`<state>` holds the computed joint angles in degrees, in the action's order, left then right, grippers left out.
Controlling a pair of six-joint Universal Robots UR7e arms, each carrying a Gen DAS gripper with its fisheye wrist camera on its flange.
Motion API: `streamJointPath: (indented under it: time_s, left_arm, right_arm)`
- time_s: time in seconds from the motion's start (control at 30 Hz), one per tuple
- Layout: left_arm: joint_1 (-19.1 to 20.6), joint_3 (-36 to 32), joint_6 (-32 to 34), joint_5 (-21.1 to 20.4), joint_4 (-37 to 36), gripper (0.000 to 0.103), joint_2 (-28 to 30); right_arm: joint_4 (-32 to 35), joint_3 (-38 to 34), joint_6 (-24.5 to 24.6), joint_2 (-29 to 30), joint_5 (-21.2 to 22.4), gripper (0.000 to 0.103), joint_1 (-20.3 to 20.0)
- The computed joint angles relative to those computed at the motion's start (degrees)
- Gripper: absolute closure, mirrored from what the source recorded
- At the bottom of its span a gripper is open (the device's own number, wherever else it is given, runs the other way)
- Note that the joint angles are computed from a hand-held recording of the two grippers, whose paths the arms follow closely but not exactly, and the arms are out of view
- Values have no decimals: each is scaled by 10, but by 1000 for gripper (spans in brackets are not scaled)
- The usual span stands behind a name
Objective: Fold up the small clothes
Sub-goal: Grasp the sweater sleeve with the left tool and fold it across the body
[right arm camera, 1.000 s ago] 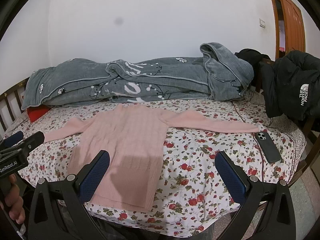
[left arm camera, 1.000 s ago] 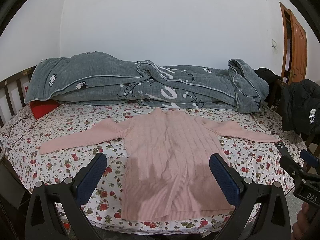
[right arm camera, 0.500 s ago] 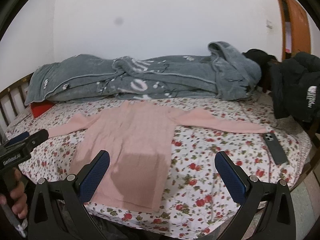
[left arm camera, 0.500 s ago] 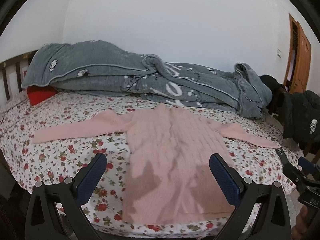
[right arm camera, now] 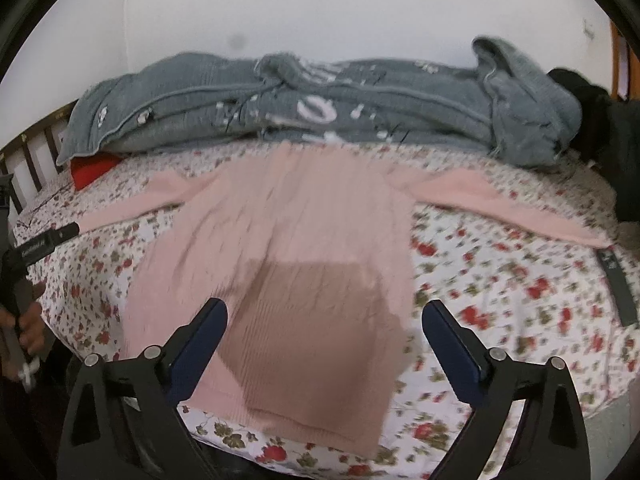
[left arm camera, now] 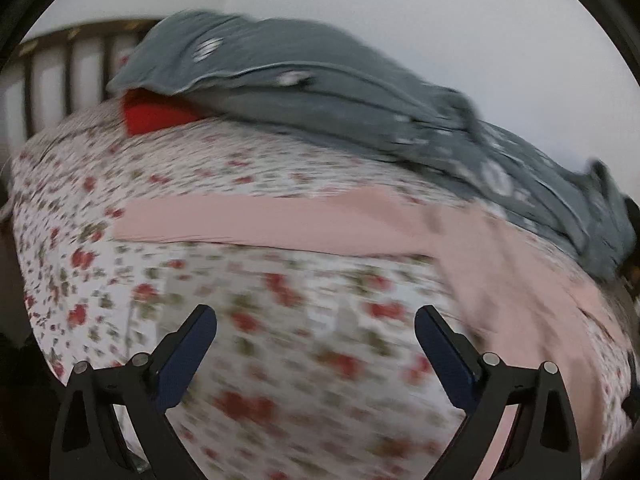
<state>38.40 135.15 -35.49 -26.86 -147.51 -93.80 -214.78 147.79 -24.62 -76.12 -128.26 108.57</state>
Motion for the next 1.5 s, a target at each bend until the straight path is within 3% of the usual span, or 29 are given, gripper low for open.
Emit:
streamJointPath:
  time_s: [0.17,0.27,0.4,0.53,0.63,0.7,0.73,0.77,0.97,1.13,1.3,1.5]
  left_arm:
    - [104,-19,59,-51,-102,9,-13]
    - [149,-38,65,-72,-132,17,-7]
    - [192,-52,85,-100,-194,28,16]
    - [213,-68,99,-92,-247,38,42]
    - [231,-92,89,-90,-248,52,54]
    - [236,-107,70,-71,-226,71,61]
    - [236,-113,64,-58,-218,79,65]
    - [233,-115,65,-49,-221,94,67]
    - [164,-144,118,55,-224,96,99]
    - [91,-214,223,67,-263,97,176]
    - [33,-301,303,23,-263,97,286]
    - [1,-423,280,-74,-181,97,439]
  right_arm:
    - [33,-4,2,0,70,7,-38]
    - [6,-15,-8,24,68,7,-37]
    - [27,-43,-3,40,69,7,-42]
    - [55,-66,3,46,70,7,-49]
    - [66,-78,1,51,68,7,-52]
    - [68,-84,-1,51,69,7,-57]
    - [71,-85,0,49,71,7,-60]
    - [76,-86,1,45,75,7,-65]
    - [97,-89,-3,13,100,7,-97]
    - [109,-82,-18,-35,146,7,-131]
    - [112,-72,-47,-86,174,7,-168]
    - [138,-59,-57,-164,223,7,-226]
